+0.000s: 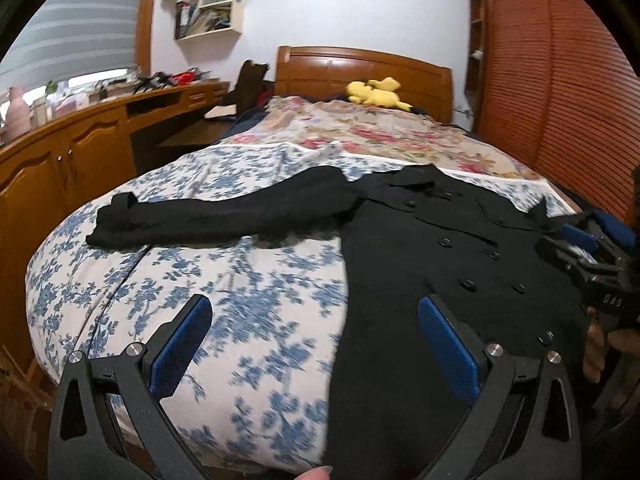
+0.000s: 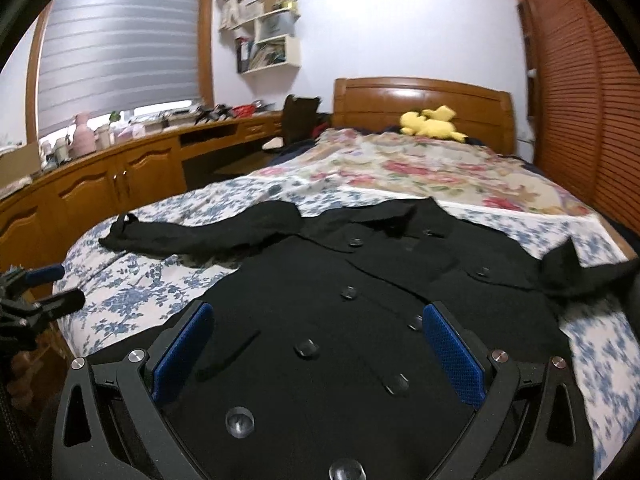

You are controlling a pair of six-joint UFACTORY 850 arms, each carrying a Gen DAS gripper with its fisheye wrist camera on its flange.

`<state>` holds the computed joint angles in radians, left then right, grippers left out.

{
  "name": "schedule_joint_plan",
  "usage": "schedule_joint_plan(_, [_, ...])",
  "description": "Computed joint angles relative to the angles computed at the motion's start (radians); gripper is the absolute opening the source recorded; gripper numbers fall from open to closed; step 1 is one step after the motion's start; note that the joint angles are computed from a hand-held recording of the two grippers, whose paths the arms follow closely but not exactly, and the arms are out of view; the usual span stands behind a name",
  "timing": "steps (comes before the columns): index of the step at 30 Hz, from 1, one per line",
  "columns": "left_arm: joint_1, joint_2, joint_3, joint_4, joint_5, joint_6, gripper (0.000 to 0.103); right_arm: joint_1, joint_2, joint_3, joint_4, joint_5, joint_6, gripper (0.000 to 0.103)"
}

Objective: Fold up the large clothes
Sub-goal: 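Move the left tool to the black coat sleeve cuff and grasp it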

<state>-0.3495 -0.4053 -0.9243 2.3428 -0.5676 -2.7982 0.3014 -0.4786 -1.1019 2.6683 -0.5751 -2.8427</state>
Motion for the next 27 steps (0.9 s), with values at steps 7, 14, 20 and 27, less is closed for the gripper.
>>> schedule_joint_plan(7, [0.099,-0.047,-0.047,0.076,0.041,-0.07,0.103,-0.009,-0.111,-0.183,-0.376,0.098,0.307,0.103])
schedule_joint_plan(14, [0.202,-0.135,-0.165,0.035,0.161,0.042,0.086,-0.049,-0.167,-0.254,-0.7,0.105,0.568,0.103])
schedule_joint_plan(20, [0.267,-0.212,-0.277,-0.096,0.232,0.168,0.079,-0.098,-0.175,-0.29,-0.926,0.085,0.777,0.103])
schedule_joint_plan(27, [0.334,-0.295,-0.399,-0.261,0.333,0.255,0.079,-0.13,-0.154,-0.282,-0.99,0.068,0.809,0.103])
